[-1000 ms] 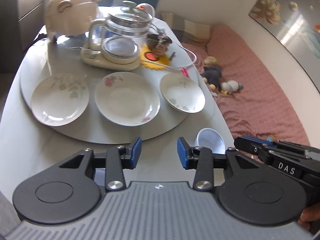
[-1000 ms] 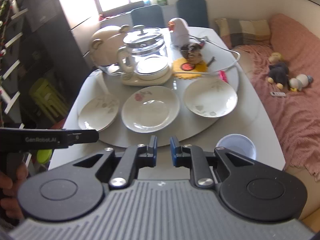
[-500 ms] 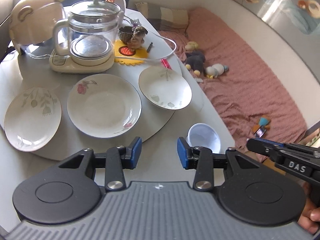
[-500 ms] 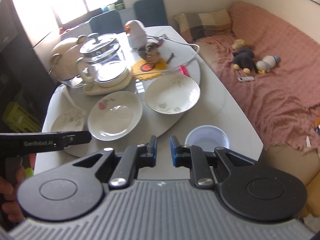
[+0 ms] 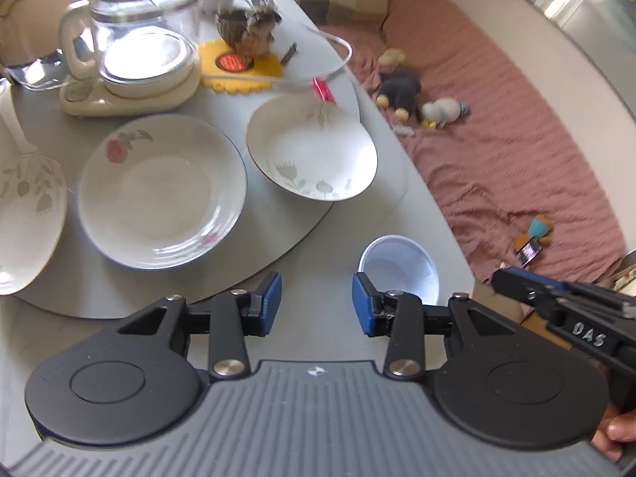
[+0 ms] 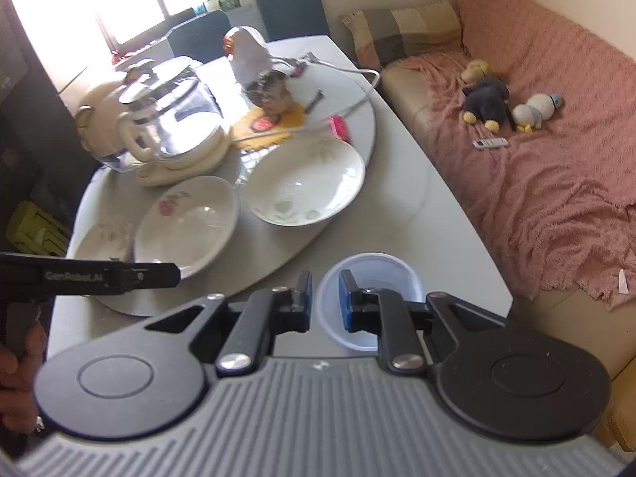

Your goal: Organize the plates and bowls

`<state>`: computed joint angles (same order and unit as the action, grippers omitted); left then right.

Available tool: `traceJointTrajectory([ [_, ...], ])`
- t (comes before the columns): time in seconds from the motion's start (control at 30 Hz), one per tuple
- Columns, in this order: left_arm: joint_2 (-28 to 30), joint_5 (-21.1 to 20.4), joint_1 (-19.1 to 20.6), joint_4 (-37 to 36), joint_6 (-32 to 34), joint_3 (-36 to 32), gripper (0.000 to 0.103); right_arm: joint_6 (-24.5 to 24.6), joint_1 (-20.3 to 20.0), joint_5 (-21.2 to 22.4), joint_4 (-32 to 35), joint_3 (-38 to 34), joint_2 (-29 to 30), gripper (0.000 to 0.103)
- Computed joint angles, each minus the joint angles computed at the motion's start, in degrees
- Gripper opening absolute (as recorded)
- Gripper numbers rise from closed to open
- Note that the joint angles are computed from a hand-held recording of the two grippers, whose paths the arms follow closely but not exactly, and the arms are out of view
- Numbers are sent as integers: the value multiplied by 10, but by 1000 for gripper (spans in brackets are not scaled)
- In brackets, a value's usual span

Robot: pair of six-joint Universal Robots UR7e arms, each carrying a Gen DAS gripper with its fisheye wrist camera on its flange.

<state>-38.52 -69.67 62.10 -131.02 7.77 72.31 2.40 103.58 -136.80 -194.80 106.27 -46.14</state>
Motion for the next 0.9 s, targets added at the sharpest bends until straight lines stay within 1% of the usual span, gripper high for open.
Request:
traceJointTrajectory([
  [0.1, 29, -1, -2, 14, -14, -23, 45, 1, -21, 15, 3, 12, -15, 19],
  [0.23, 61, -4, -6, 23, -38, -49, 45, -23, -40, 15, -10, 22, -23, 19],
  [0.37, 86, 9, -13, 34, -42, -70, 45, -12, -61, 29, -7, 34, -34, 19],
  [0.43, 99, 11, -14, 45, -50, -83, 45, -10, -72, 37, -12, 40, -38, 28],
  [0.47, 103, 12, -14, 50, -54, -88, 46, -9, -76, 43, -14, 43, -40, 31],
  [0.5, 108, 14, -15, 55, -58, -92, 50, -10, -81, 49, -17, 46, -42, 36],
  [0.53, 114, 18, -16, 59, -57, -98, 54, -8, -86, 52, -19, 47, -43, 44],
  [0.57, 120, 24, -16, 59, -56, -102, 62, -9, -91, 56, -23, 48, -42, 51],
  [0.6, 126, 31, -16, 57, -58, -105, 68, -13, -96, 63, -25, 49, -41, 69],
  [0.63, 131, 37, -16, 59, -62, -110, 70, -16, -102, 69, -21, 49, -41, 75],
  [0.7, 143, 50, -16, 75, -69, -125, 74, -16, -114, 82, -6, 48, -44, 76],
  [0.77, 148, 59, -16, 76, -74, -128, 76, -6, -126, 98, 19, 48, -50, 76],
  [0.87, 150, 50, -13, 68, -87, -125, 77, 6, -143, 120, 41, 47, -58, 76],
  [0.9, 153, 48, -12, 69, -95, -128, 77, 10, -149, 134, 46, 49, -61, 76],
])
